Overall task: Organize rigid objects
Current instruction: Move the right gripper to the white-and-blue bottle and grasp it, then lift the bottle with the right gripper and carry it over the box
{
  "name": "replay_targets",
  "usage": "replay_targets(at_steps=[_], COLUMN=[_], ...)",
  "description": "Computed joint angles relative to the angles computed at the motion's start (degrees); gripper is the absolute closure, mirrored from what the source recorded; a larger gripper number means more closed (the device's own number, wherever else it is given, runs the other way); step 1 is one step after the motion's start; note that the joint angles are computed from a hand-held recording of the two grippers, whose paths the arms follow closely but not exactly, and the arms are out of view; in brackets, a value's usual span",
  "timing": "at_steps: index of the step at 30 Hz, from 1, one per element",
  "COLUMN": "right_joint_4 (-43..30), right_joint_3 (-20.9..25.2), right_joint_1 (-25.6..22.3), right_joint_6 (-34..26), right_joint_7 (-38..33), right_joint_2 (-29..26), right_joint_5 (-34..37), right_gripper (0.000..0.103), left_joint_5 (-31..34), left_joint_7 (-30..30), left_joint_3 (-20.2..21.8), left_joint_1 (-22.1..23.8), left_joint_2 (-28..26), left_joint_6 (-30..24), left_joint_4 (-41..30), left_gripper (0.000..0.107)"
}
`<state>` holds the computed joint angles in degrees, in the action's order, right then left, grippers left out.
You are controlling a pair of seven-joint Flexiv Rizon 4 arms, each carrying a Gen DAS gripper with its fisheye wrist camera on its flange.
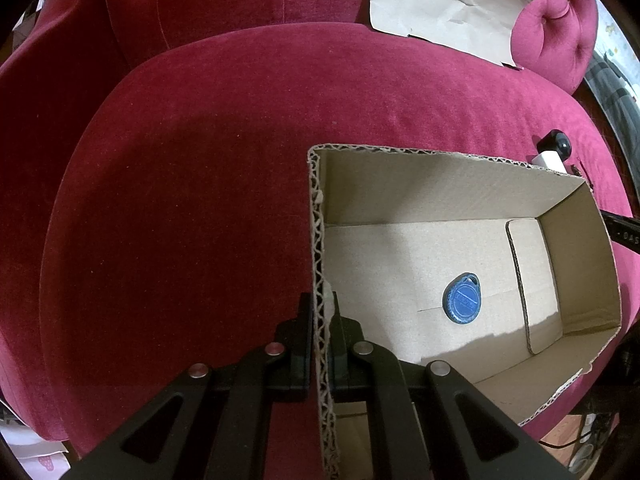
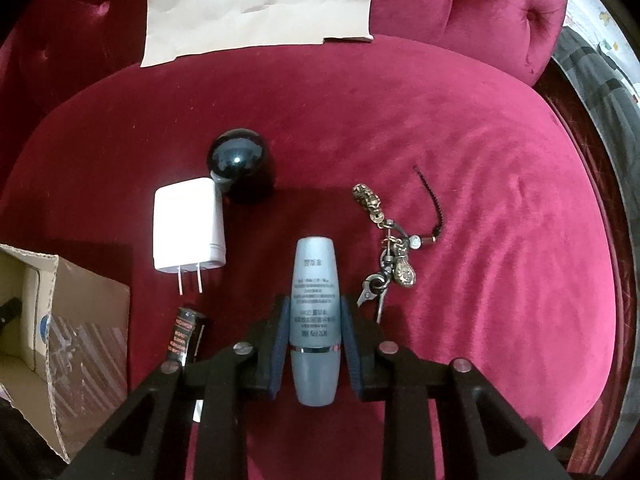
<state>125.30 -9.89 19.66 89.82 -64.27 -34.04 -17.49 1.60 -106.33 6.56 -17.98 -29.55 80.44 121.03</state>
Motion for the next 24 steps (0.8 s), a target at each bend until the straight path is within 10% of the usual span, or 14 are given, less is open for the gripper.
replay_targets(at_steps=[24], right_joint_4=[2.61], right_joint_3=[2.82], right_joint_1=[-2.68], right_joint_6=[-3.87], right_joint_7=[2.1], right_joint_2=[8.24], right_joint_5=[-2.24], right_gripper=[0.076], left_joint_5=[-0.02], left_joint_7=[-0.24], left_joint_3=[-0.04], left_joint_1=[-0.11], left_joint_2=[-0.39], left_joint_6=[-0.05], left_joint_4=[-0.45], left_gripper=[0.102])
